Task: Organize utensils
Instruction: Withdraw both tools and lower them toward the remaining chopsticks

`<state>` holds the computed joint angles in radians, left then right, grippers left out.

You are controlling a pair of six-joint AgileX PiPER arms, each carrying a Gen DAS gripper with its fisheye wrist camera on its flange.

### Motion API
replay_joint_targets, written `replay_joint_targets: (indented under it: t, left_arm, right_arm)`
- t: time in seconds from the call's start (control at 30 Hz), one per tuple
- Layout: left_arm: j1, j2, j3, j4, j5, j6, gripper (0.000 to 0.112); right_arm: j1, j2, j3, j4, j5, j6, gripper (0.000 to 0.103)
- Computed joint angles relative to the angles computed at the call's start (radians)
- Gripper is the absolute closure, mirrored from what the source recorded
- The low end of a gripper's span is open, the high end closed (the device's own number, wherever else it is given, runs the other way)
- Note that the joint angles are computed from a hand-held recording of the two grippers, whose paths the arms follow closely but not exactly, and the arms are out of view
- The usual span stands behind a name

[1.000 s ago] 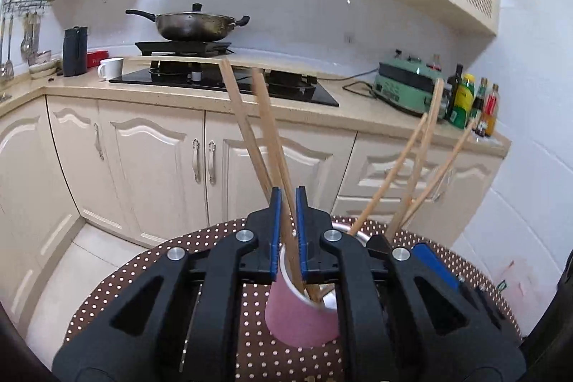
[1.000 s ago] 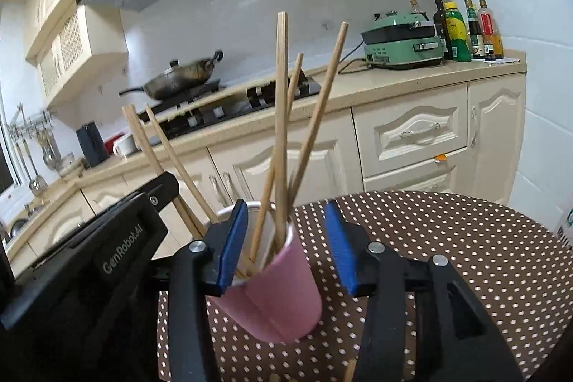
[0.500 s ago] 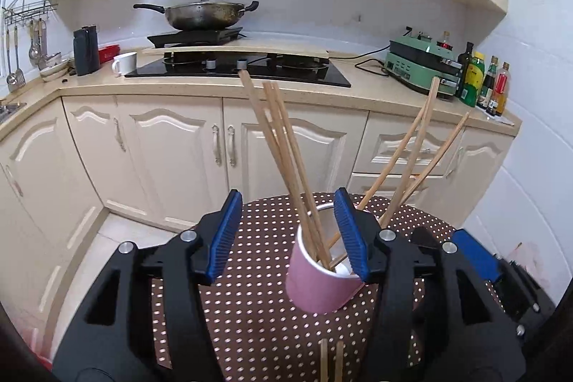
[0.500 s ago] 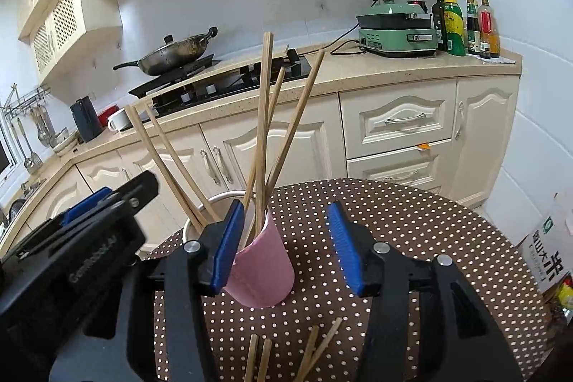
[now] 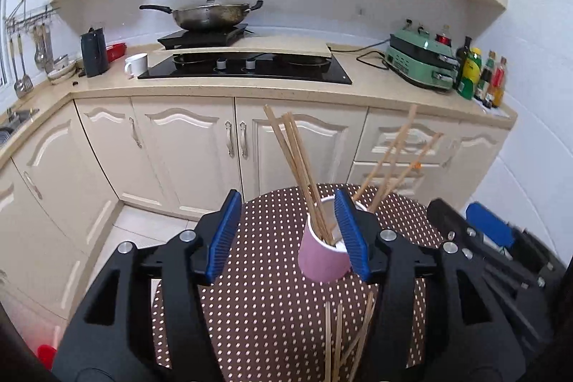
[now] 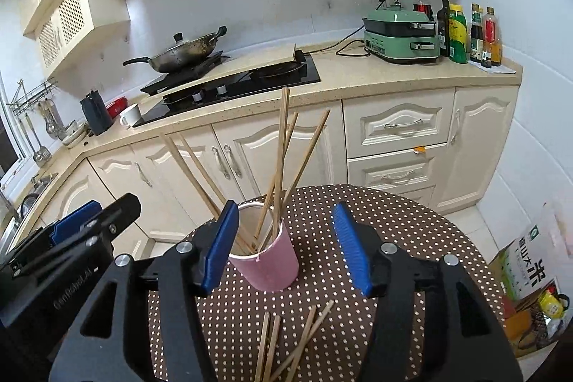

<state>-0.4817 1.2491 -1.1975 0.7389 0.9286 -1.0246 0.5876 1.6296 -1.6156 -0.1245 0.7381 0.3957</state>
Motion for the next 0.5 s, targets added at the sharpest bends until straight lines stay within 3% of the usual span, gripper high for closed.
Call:
replay_joint_targets:
  t: [0.27, 0.5]
  left_arm:
    - [-0.054, -0.068, -0.031, -0.105, 0.097, 0.052, 0.059]
    - [-0.098, -0.113, -0.008, -0.143, 0.177, 0.081, 0.058]
  right_arm:
    - [0.005, -0.078, -0.012, 0.028, 0.107, -0.036, 0.048]
    - [0.032, -0.114, 0.01, 0.01, 0.208, 0.014, 0.033]
